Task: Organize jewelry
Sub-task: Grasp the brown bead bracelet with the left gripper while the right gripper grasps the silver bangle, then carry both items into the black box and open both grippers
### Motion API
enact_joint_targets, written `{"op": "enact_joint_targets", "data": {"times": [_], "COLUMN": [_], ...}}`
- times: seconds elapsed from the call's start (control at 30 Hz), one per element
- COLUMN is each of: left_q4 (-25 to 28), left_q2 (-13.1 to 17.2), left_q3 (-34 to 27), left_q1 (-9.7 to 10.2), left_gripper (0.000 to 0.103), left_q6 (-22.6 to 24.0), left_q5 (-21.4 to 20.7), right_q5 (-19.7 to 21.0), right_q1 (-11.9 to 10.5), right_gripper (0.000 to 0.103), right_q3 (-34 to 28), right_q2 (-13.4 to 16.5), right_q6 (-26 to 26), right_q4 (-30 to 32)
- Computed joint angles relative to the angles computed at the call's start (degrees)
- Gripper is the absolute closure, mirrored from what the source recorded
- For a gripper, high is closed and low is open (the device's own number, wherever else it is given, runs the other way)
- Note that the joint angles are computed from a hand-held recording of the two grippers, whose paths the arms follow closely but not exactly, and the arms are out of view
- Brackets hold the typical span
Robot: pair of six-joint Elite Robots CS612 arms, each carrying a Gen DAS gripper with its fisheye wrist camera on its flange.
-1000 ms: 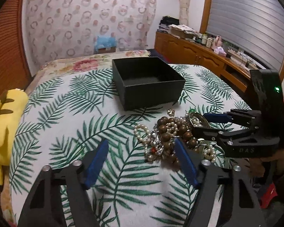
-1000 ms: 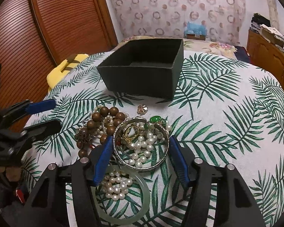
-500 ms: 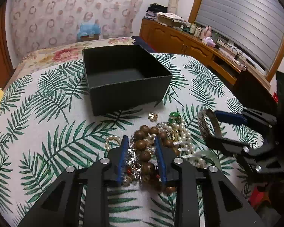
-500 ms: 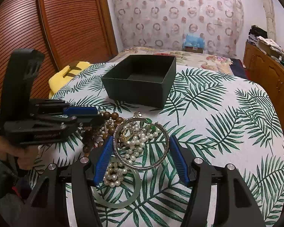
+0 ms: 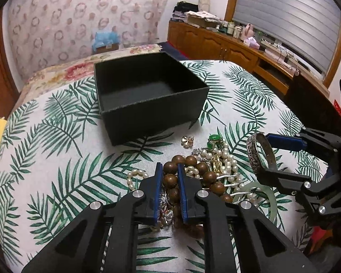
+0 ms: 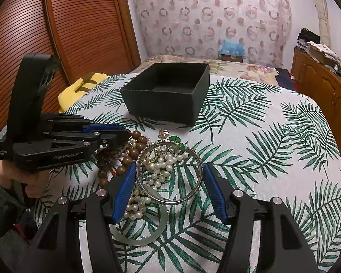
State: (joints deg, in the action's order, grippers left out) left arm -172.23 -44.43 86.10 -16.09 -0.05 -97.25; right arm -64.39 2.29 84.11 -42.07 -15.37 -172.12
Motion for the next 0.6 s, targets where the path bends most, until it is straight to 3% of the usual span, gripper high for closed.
{"op": "enact_joint_targets", "data": {"times": [0.4,0.6], "left_q4": [-9.0,-11.4], "left_q2": [-3.6,-4.3], "left_q3": [3.1,3.1], "left_q1": [0.19,0.23], "left_gripper": [0.091,0.091], "left_q6": [-0.2,-0.4], "left_q5": [-3.3,-2.5], "right_q5": [0.3,0.2], "right_q1": [0.1,0.3], "right_gripper": [0.040,0.040], "right_q3": [0.5,-0.7], "right_q2": [-0.8,-0.7], "right_q6": [-0.5,-0.9], "right_q4": [-2.2,-2.4]}}
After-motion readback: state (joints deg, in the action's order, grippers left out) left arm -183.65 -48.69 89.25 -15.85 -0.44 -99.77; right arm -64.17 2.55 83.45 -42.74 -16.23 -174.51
